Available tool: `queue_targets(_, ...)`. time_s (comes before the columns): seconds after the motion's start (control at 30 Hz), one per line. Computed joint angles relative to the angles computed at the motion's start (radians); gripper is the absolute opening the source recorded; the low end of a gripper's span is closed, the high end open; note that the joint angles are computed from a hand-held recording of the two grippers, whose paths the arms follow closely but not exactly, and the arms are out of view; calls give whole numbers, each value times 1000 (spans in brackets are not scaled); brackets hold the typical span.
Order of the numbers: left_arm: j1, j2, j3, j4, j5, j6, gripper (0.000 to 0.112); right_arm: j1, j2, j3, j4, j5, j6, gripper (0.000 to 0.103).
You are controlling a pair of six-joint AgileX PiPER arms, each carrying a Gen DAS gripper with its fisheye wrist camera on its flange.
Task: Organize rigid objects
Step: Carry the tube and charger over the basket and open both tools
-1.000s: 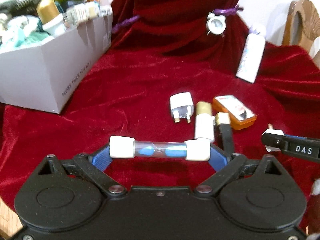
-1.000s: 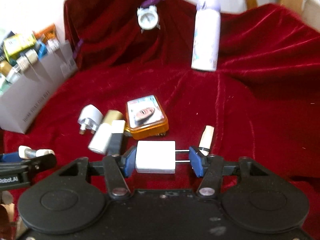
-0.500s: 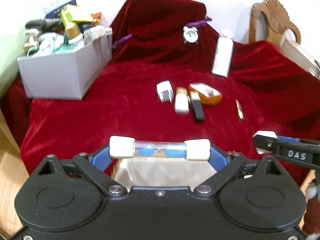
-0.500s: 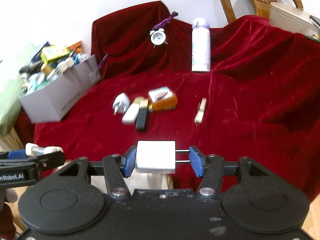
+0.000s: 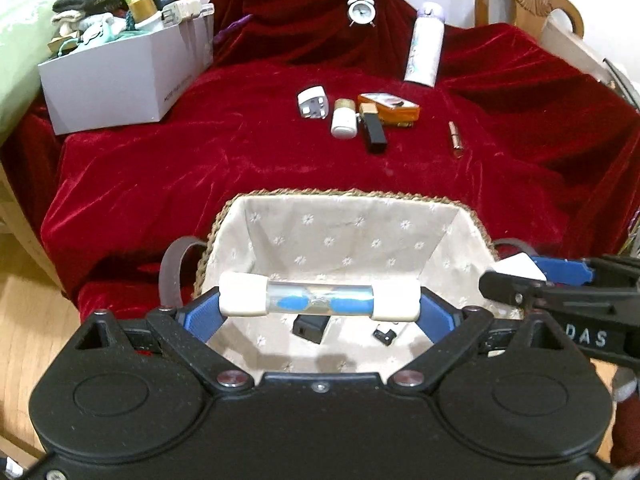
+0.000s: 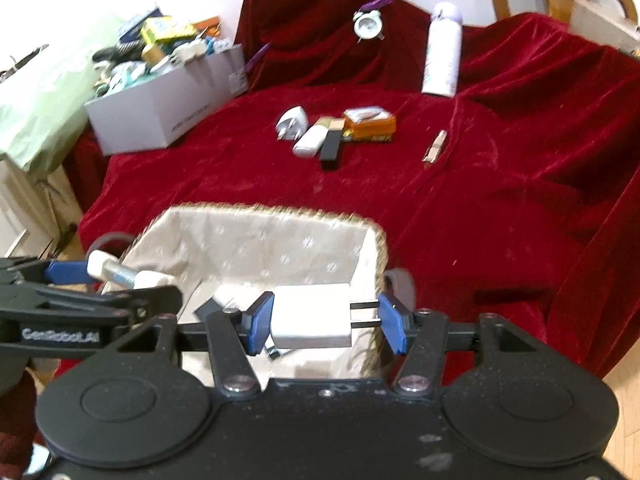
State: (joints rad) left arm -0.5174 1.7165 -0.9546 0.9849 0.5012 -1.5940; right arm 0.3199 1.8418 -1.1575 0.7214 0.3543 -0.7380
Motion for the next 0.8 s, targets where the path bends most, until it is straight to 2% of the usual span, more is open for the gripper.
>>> queue_targets(0.13, 18, -1, 9, -51, -20, 29, 94, 14, 17, -19, -117, 16, 121, 55)
queue_targets(0.3, 46, 15, 1, -186, -63, 156, 94, 17, 14, -19, -153, 23, 147, 55)
queue_targets(0.57, 72, 39, -22, -338, -79, 308, 94, 26, 36, -49, -214, 56, 203, 55)
queue_targets(0.8, 67, 41, -29, -336, -64, 304, 94, 28, 41, -56, -225, 64, 215, 55)
